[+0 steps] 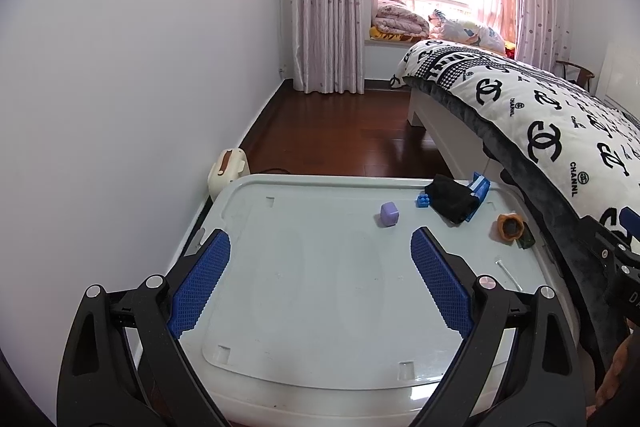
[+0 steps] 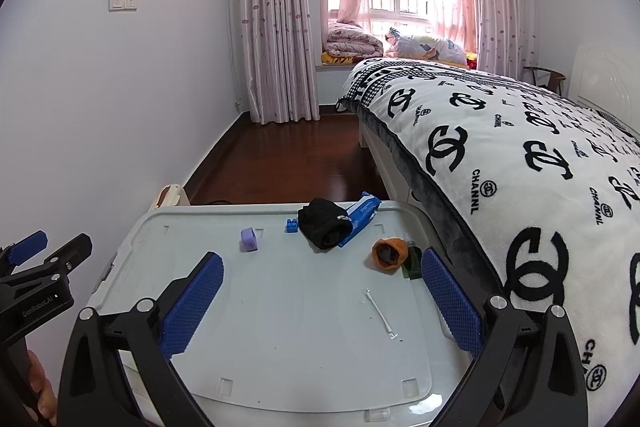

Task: Collect trash

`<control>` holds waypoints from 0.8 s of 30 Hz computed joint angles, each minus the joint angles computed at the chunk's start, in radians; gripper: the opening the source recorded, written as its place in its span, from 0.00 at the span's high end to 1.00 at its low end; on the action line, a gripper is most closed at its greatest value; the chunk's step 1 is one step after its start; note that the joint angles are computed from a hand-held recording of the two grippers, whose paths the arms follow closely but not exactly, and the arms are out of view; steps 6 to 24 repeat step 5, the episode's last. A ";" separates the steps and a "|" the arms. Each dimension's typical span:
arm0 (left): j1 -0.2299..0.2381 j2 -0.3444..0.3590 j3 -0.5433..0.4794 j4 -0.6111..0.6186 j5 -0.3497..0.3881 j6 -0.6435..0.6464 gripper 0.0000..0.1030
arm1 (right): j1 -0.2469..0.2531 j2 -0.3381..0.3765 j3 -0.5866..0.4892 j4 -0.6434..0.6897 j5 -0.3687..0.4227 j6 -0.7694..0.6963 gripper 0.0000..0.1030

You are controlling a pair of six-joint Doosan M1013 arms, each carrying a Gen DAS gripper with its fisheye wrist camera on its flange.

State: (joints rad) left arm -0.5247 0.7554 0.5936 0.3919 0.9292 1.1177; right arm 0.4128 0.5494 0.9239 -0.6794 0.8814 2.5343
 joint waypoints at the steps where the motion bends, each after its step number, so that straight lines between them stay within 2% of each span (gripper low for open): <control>1: 0.001 -0.001 0.000 -0.003 0.000 0.001 0.13 | 0.000 0.000 0.001 0.002 -0.003 -0.002 0.05; 24: 0.000 0.004 -0.007 -0.007 0.005 0.015 0.13 | 0.000 -0.001 0.003 0.005 -0.004 -0.006 0.05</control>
